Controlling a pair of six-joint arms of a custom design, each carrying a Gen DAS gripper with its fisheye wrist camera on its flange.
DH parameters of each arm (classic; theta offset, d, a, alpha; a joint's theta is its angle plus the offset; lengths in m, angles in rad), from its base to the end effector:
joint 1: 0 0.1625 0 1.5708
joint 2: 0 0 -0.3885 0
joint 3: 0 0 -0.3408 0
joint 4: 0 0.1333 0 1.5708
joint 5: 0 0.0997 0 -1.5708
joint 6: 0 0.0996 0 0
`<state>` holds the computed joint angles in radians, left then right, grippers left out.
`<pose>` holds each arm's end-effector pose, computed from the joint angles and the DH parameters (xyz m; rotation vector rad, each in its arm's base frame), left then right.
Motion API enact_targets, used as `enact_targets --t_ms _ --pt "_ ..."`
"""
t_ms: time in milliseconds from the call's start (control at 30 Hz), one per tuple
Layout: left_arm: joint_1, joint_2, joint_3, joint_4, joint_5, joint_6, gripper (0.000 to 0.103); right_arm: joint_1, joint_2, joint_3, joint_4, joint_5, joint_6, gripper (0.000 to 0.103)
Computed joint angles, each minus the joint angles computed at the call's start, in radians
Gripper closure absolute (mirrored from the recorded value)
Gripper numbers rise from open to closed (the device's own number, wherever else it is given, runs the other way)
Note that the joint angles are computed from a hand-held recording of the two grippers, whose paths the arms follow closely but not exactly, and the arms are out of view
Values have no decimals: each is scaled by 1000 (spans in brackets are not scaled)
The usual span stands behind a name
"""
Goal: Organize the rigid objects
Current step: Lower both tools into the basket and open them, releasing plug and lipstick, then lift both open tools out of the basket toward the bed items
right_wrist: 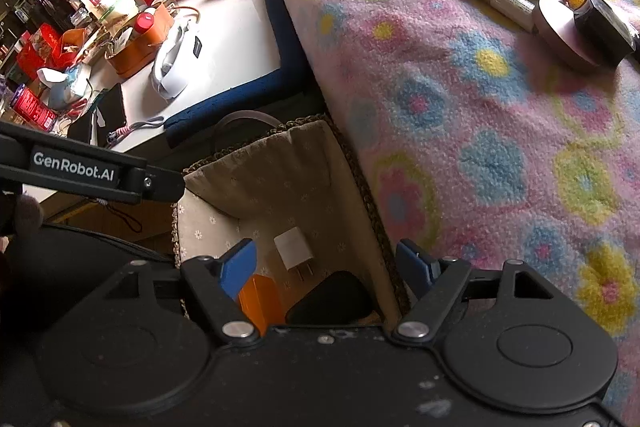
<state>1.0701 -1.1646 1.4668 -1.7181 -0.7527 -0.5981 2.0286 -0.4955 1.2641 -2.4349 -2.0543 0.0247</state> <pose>-0.0914 -0.5962 0.3353 -0.0353 2.3422 -0.3750 0.3850 -0.5845 0.0320 0.5451 -2.6248 0.2823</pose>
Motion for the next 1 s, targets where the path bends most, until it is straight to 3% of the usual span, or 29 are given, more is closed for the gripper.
enact_targets --t_ms 767,1000 --pt "-7 -1 10 -9 21 14 30 -7 -6 11 -5 13 6 24" --pt "-14 -3 26 -31 50 19 23 -12 -13 19 -14 17 13 23"
